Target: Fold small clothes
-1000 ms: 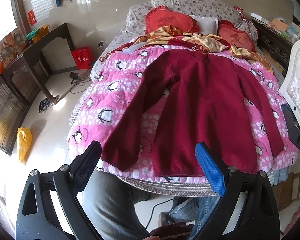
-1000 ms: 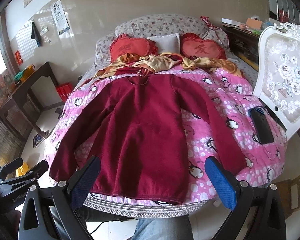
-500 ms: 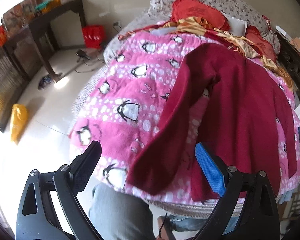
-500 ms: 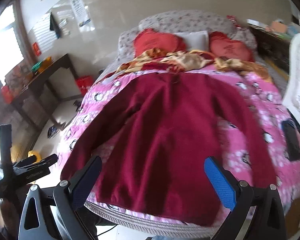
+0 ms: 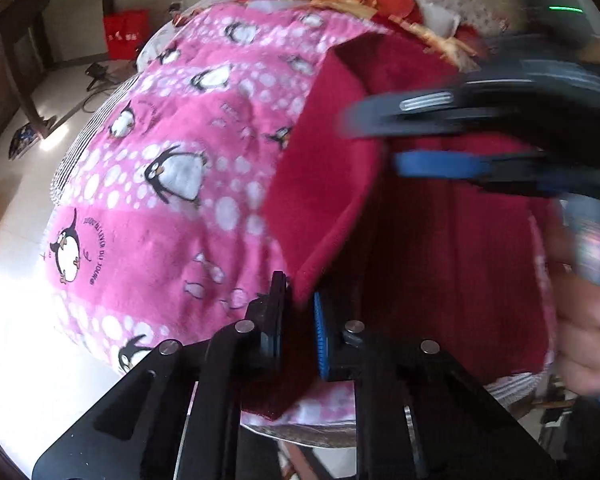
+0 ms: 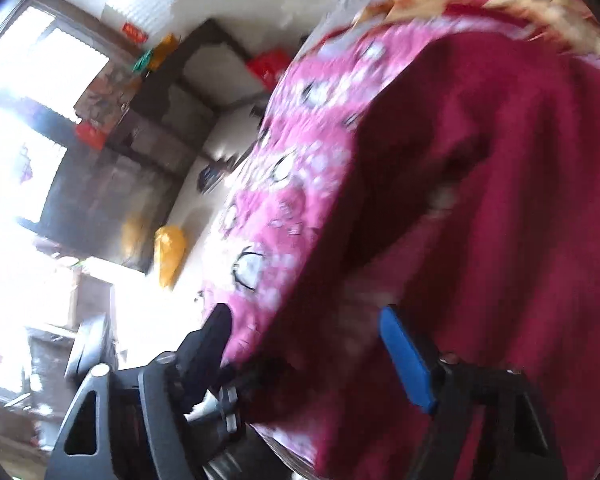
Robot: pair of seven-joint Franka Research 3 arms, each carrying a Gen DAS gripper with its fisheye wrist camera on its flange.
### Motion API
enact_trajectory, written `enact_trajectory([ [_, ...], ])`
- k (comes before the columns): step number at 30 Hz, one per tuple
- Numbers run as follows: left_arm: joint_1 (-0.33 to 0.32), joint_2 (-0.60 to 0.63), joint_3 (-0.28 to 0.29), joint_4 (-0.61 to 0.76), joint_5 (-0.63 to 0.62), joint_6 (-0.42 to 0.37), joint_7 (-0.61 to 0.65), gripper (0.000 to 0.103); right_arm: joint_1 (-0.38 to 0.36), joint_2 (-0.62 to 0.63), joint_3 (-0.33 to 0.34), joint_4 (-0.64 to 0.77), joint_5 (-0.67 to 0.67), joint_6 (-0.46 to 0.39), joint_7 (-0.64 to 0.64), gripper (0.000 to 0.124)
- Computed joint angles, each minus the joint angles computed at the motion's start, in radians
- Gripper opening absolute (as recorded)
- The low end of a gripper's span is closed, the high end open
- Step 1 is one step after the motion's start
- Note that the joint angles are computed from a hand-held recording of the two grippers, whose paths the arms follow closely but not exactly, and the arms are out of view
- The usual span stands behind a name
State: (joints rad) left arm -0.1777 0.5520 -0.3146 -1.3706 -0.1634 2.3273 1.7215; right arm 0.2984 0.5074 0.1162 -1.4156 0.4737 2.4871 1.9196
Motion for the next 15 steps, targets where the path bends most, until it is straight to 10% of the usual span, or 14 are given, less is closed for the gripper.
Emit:
enact_trajectory([
  [5,-0.002,-0.047,-0.008,-0.044,0.009,0.021,0.049,0.003,-0.011,0.206,0.001,0.280,-0.015,-0.229,0.061,0.022],
  [15,0.012,-0.165,-0.087,-0.034,-0.192,0.002,0.283,0.003,-0.083,0.001,0.059,0.065,0.134,-0.049,-0.147,0.004],
])
